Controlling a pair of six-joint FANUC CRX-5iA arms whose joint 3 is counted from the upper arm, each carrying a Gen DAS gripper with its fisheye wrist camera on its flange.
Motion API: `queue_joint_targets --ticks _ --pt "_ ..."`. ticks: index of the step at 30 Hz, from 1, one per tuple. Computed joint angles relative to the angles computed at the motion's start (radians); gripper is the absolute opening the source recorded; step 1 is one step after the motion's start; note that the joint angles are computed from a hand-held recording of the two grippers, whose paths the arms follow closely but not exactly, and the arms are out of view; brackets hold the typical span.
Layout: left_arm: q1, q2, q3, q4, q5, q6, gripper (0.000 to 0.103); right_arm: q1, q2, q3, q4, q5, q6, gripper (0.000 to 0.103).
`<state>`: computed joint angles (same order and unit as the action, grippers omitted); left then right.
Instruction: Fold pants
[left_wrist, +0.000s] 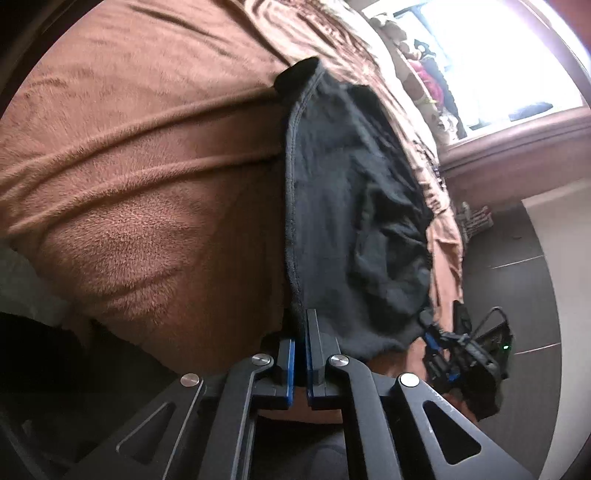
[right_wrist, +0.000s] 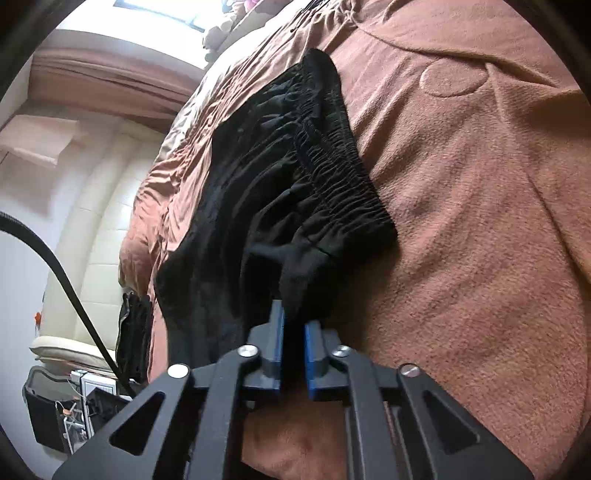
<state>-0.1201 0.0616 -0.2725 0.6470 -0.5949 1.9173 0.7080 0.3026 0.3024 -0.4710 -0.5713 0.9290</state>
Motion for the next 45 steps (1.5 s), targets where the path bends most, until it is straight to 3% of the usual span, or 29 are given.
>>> queue_joint_targets --ticks 3,9,18,22,31,45 --pt "-0.010 -0.032 -0.022 0.050 0.022 -0.036 0.003 0.002 -0.039 -0.047 -0.008 0.044 0.012 0.001" --pt "-0.028 -0.046 0.011 0.037 0.054 -0.047 0.003 0.011 -0.102 -0.120 0.016 0.122 0.008 0.000" --pt "-0.013 -0.020 0.098 -0.028 0.064 -0.031 0.003 0.004 -0.110 -0.100 -0.002 0.135 0.044 0.000" --pt "0.004 0.007 0.150 0.008 0.072 -0.080 0.003 -0.008 -0.100 -0.074 -0.006 0.138 0.044 0.000" --pt "0.039 0.126 0.360 -0.003 0.038 -0.110 0.003 0.003 -0.038 0.019 0.121 0.128 -0.073 0.000" --pt "0.096 0.368 0.723 -0.005 -0.076 -0.108 0.003 -0.012 0.115 0.231 0.191 0.096 -0.168 0.000"
